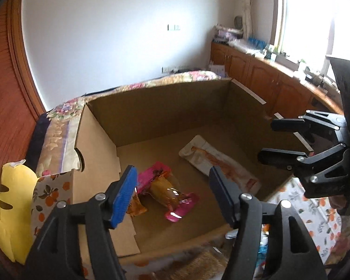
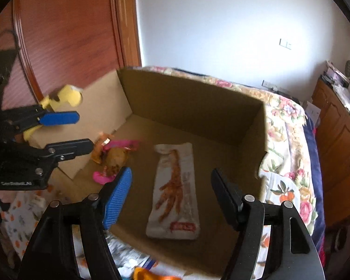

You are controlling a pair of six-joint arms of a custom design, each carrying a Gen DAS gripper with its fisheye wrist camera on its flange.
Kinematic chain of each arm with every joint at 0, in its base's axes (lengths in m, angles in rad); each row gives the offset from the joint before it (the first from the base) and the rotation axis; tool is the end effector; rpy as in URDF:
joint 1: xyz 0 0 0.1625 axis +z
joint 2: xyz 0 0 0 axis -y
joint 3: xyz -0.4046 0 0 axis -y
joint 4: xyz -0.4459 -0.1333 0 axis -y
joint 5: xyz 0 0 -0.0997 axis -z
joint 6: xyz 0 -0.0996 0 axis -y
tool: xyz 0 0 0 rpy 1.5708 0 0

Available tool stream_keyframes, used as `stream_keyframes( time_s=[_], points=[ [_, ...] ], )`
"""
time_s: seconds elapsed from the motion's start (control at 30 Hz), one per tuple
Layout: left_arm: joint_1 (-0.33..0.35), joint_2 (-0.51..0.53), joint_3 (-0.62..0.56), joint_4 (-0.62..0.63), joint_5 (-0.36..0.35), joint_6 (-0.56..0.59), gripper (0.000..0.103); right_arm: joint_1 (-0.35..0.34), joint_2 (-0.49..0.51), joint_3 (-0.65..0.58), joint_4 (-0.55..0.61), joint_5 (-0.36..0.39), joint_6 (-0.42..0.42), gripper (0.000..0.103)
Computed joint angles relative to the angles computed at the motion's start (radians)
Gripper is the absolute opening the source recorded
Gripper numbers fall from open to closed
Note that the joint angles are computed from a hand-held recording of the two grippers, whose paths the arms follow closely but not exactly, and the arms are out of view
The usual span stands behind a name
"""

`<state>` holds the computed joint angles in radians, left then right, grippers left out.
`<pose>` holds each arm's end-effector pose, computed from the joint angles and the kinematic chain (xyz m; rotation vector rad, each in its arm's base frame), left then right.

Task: Organize snacks
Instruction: 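Open both tools to drop the packets into the box and withdraw, then grasp the orange-topped sausage pouch with the right tool while the left tool grasps a clear pouch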

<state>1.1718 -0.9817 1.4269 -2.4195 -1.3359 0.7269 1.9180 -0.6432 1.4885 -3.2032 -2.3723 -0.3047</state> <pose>-0.1499 -0.7583 0.2569 1.4382 2.4057 -0.5115 0.3095 -0.6740 0.0933 0.3378 -2.2080 0.9330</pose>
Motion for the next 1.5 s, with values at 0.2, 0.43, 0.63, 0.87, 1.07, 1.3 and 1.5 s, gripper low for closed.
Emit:
stream_keyframes(
  time_s=[0.2,0.43,0.63,0.87,1.07,1.3,1.5],
  points=[
    [-0.002,-0.111,0.114,-0.026,-0.067,-0.004,0.068,0.061,-0.054,0.121,-0.123,-0.022,0.022,0.073],
    [0.004,-0.255,0.282,-0.052,-0.094,0.009,0.069,0.117,-0.065,0.238,-0.242,-0.07,0.053,0.075],
    [0.019,-0.359,0.416,-0.072,-0.099,0.023,0.069,0.115,-0.048,0.33,-0.313,-0.096,0.123,0.075],
    [0.03,-0.435,0.512,-0.059,-0.086,0.034,0.069,0.082,-0.052,0.427,-0.341,-0.086,0.262,0.075],
    [0.03,-0.46,0.548,-0.057,-0.079,0.043,0.069,0.082,-0.047,0.456,-0.338,-0.103,0.308,0.074],
    [0.023,-0.485,0.59,-0.05,-0.065,0.06,0.069,0.078,-0.035,0.473,-0.324,-0.099,0.344,0.07],
    [0.025,-0.491,0.604,-0.037,-0.057,0.054,0.069,0.075,-0.028,0.477,-0.294,-0.09,0.372,0.063]
  ],
)
